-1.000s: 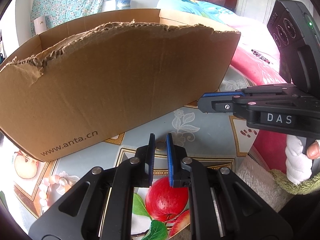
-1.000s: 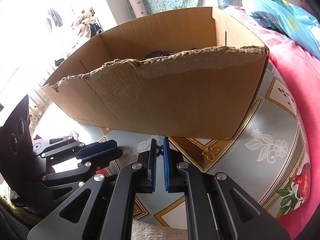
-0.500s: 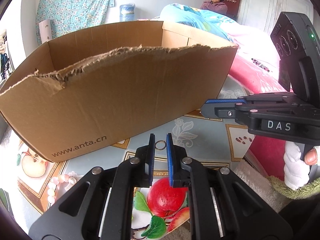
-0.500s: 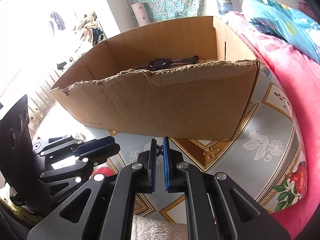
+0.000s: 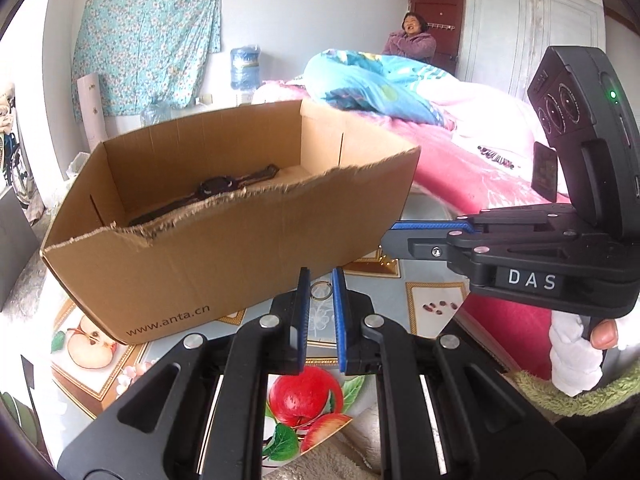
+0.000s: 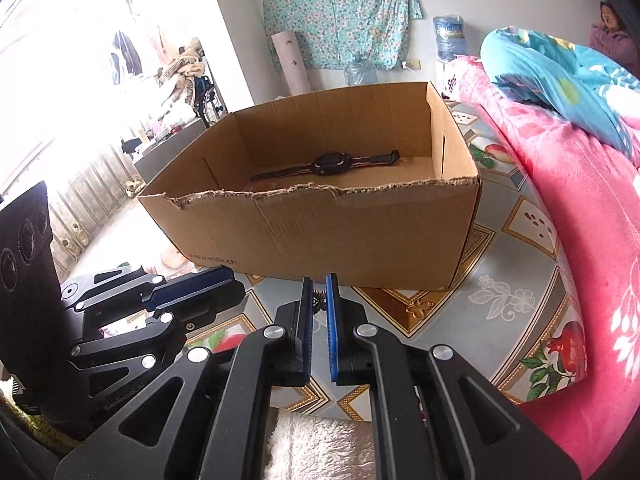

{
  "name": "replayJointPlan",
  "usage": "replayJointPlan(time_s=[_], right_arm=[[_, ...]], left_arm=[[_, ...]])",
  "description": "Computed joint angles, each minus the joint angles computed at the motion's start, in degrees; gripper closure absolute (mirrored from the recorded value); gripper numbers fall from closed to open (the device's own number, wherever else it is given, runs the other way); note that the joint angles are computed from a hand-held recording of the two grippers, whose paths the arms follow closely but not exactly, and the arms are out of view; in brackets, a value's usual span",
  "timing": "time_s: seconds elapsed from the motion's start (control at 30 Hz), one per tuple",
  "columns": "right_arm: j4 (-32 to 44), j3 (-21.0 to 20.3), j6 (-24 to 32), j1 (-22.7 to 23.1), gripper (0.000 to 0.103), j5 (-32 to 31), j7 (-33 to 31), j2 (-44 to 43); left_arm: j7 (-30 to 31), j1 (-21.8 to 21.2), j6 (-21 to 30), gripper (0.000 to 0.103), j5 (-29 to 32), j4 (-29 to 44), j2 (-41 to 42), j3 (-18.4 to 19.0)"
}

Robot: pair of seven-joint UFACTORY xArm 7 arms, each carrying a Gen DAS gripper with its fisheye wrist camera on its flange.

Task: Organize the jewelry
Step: 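Lift the gold charm and carry it over the box with the right tool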

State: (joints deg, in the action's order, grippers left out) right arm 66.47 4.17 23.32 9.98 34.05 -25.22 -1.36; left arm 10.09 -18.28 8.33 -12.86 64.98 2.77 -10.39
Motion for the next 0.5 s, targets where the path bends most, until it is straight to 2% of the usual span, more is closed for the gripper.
replayJointPlan(time_s=[0.13, 0.27, 0.5], right_arm=[[0.27, -0.29, -0.09, 0.3, 0.096, 2.45, -2.12, -1.26], [1.56, -0.9, 0.53, 0.6, 0.096, 5.68, -4.6, -1.84], [6.26, -1.13, 2.25, 0.22, 0.096, 8.94, -7.56, -0.33]], left_arm=[[-1.35, -0.34, -0.54, 0.093, 1.72, -1.21, -2.62, 0.34], [1.85, -1.0, 0.08, 0.093, -1.69, -1.12, -4.61, 0.93], [1.52, -0.57, 1.18, 0.093, -0.99, 3.04, -4.02, 1.71]])
